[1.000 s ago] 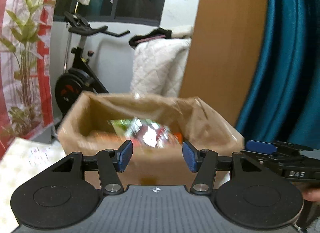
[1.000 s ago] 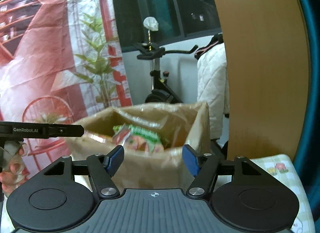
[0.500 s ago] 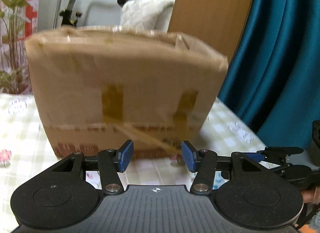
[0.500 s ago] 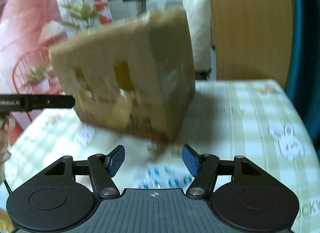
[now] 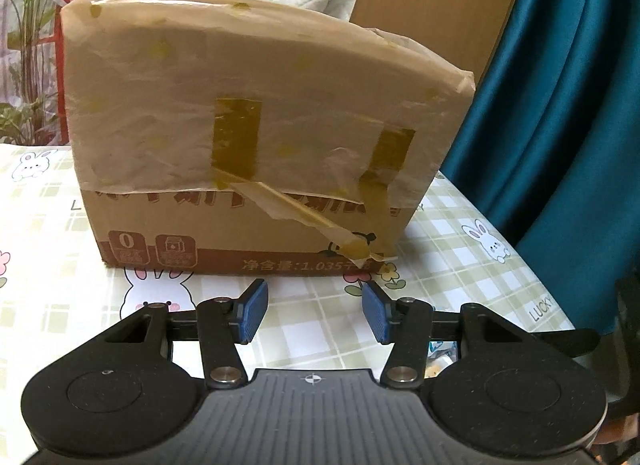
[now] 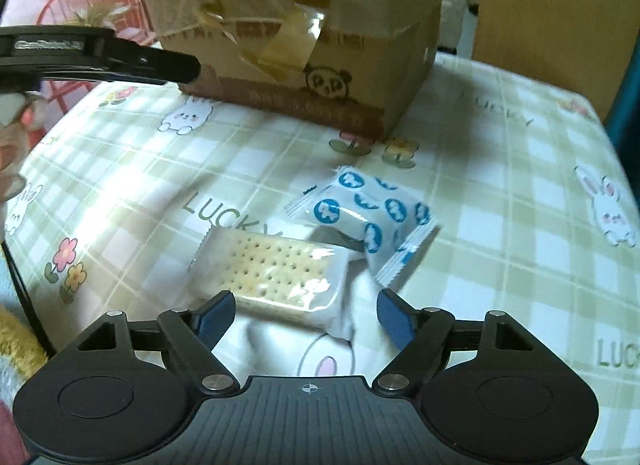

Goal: Organize snacks
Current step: 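Grasp the blue-printed white packet with the right tool while the left tool grasps the cracker pack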

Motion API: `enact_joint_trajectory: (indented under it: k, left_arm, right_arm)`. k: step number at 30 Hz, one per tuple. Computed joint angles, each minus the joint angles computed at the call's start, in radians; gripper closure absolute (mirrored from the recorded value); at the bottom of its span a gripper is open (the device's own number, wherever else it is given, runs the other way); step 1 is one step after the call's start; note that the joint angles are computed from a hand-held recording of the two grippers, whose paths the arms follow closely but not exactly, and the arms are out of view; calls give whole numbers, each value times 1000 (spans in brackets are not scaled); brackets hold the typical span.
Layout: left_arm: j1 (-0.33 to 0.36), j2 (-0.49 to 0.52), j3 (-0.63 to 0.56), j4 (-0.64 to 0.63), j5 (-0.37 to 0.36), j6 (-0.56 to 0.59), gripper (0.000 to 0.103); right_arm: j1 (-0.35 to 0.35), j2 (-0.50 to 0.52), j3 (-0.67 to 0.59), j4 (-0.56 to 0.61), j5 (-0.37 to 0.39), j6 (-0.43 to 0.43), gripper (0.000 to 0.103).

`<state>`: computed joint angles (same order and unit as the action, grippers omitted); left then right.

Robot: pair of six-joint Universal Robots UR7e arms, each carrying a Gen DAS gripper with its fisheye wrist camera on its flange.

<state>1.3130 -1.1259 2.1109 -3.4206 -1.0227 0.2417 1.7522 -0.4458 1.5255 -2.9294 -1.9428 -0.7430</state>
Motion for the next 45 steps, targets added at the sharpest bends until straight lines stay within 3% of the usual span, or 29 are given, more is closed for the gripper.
enact_joint_trajectory:
  k: [4, 7, 17, 20, 27, 30, 34, 40, 45]
  left_arm:
    - [9, 3, -6, -7, 6, -6, 49]
    - [17, -10, 0, -15, 22, -15, 49]
    - [52, -39, 0, -2, 92, -59, 50]
    - [65, -53, -6, 62, 80, -109, 51]
    - [106, -36, -53, 223, -17, -234, 50]
    - [119, -10, -82, 271, -29, -308, 49]
    - [133, 15, -109, 284, -25, -358, 49]
    - [147, 67, -183, 275, -30, -322, 49]
    - [115, 128, -245, 293, 27, -224, 45]
  right_arm:
    - [7, 37, -57, 68, 40, 71, 38]
    - [26, 92, -119, 62, 39, 71, 47]
    - [62, 272, -378, 168, 133, 134, 49]
    - [65, 256, -362, 176, 145, 98, 49]
    - [41, 149, -233, -1, 130, 24, 45]
    - [21, 122, -195, -83, 113, -4, 44]
    - [-5, 111, -179, -110, 101, 11, 44]
    - [-26, 126, -184, -140, 85, -16, 40]
    - [-41, 132, -189, -148, 106, -16, 37]
